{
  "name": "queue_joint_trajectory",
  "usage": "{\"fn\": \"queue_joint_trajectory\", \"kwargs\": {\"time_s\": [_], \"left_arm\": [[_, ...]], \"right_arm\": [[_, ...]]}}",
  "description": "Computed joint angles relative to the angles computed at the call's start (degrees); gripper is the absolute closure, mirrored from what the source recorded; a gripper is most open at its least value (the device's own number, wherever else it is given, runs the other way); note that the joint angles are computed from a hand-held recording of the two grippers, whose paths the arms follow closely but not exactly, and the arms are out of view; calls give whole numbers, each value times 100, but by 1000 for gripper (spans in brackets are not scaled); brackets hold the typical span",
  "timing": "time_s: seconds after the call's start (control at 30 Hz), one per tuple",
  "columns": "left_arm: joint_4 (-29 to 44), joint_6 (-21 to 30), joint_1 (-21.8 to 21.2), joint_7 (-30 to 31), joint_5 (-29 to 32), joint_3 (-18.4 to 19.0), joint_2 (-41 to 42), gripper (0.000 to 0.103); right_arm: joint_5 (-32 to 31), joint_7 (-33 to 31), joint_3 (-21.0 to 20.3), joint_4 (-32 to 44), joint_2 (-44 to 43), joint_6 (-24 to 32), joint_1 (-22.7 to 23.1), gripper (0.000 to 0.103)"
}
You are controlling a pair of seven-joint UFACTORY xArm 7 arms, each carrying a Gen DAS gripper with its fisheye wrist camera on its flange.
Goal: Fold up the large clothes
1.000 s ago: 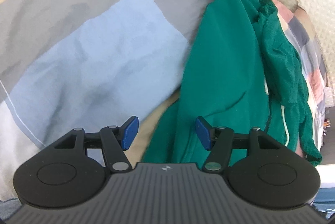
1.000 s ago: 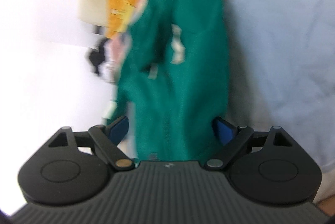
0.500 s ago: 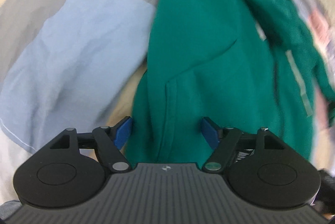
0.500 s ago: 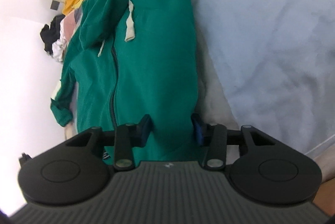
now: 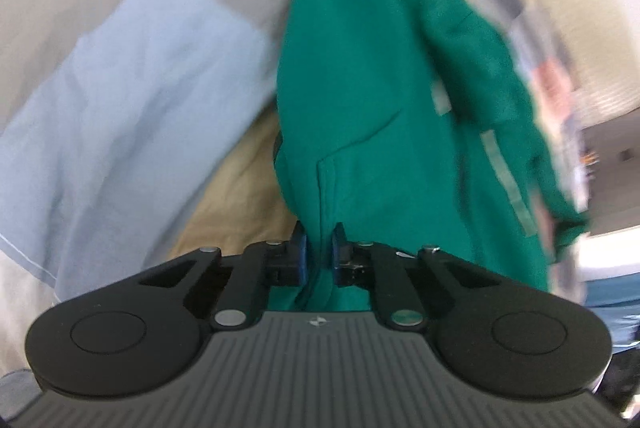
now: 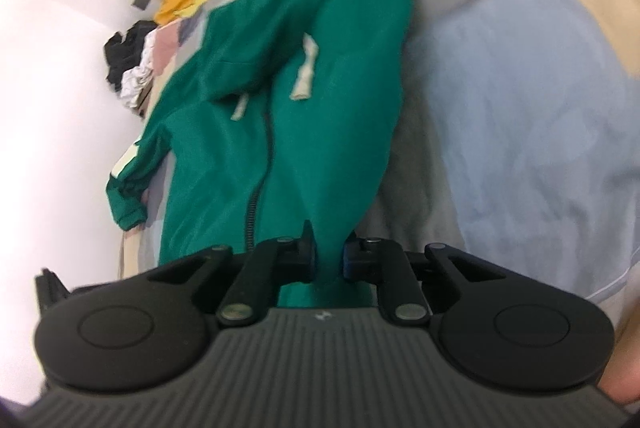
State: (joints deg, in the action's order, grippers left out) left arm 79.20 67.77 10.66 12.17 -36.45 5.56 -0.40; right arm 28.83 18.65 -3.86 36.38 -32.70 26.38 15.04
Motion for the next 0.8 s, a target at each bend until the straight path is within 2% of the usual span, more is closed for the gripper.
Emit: {"fn": "queue_joint_trajectory", "kwargs": {"time_s": [0.13,0.23,0.4,0.47,0.57,0.67,0.73,0.8], "left_arm": [[457,552,197,211,-516,167,17,91],[675,883,306,313,-550,196,39,91],[491,870,245,221,43,90,9,90],[403,803,218,193,159,75,-14,90],[380,694,155,213,270,41,1,86],[456,700,144,196,425,49,17,73],[369,475,115,284,587,27,-52,52],[242,192,68,391,744,11,-187,45]], "right_arm": [[-403,139,192,204,-291,292,-173,90],[-689,156,292,238,-553,584,-240,90],[-1060,307,519,57,-685,967,-329,89],[-1269,467,665,40,-614,1058,-424,88],[-1294,683,652,21,-576,1030,-444,85],[-1358,794,618,62,-593,1118,-458,83],[-1402,924,647,80,-639,1186,-494,79],[-1436,1035,661,68,-711,1241,-509,75]]}}
